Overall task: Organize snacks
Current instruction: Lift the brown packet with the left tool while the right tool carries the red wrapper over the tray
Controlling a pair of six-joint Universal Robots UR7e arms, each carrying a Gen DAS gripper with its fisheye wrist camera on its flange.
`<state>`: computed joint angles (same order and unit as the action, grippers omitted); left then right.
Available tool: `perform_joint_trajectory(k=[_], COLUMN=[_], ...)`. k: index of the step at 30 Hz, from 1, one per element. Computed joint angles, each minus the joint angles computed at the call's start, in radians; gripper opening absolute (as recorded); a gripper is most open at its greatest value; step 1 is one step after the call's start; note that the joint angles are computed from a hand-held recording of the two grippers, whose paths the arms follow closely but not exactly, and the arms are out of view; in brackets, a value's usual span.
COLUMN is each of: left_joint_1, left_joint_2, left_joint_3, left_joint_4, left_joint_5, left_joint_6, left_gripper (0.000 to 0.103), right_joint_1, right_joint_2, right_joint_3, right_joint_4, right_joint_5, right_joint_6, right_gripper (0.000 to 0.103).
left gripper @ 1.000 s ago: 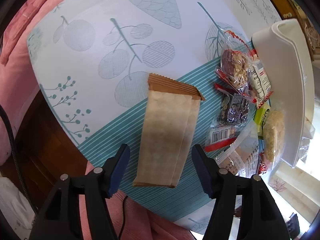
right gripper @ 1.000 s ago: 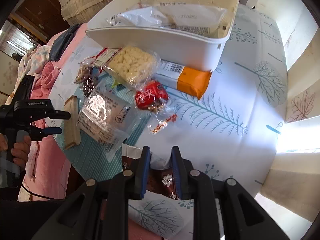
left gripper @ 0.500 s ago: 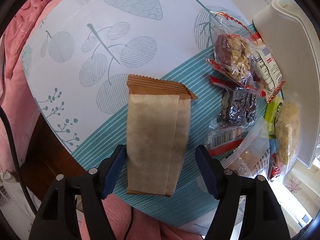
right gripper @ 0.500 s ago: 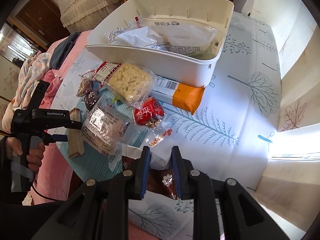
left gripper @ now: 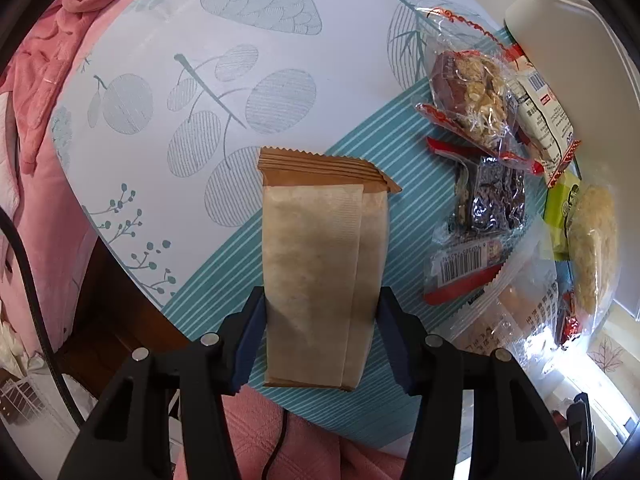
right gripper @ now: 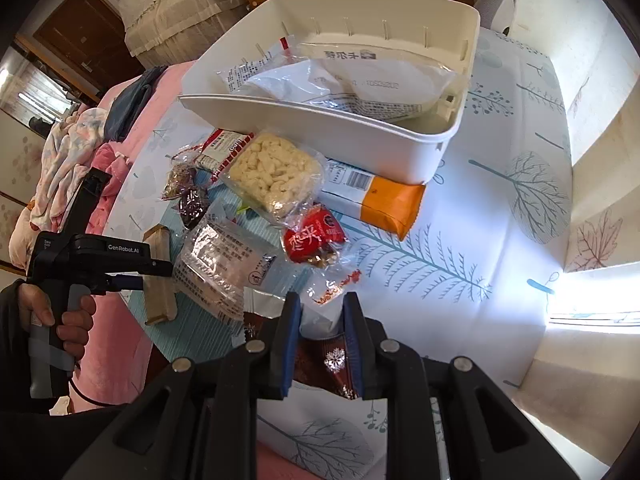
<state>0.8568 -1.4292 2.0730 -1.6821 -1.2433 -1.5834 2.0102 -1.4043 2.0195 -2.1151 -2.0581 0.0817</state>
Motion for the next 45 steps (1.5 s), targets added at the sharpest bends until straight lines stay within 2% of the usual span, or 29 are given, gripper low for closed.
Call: perform_joint_trajectory(k=[11,17,18,24,34,45], left_joint_1=[-0.020,-0.064,-0.065,-0.077,-0.042,-0.008], left_joint_2=[-0.040,-0.072,-0.053,-0.066,0.028,0.227], left_joint_3=[-0.017,-0.080,-0.096,-0.188,-0.431,-0.729], left_joint_4=[0.027,0.126,0.123,0.192,0.314,0.386], left_joint_5=[-0.029,-0.025,-0.023,-0.008,0.043,0.104], left_joint_6=[0.029,0.016,0.020,0.086,0.308,0.565], left_gripper=[0.052,0.052,0.052,0.052,0.052,0.052], right_joint_1=[0.020,0.040,0.043,0.068,0.113,0.109], right_joint_2=[0.026,0.053,0.058,0.113,0.230,0.316], right_joint_3=[-0.011,-0.040,-0.044,-0.089,-0.181,-0.272], right_joint_4=[-0.037,-0.044,-0.048,-0.086,-0.174,-0.285], right_joint_5=[0.015,0.032,0.035,0.054,0.064,0.067], right_joint_6=[-0.026,-0.026,-0.025,0.011,0.070,0.172], right_gripper=[0.022,0.022,0.022,0.022,0.022,0.022])
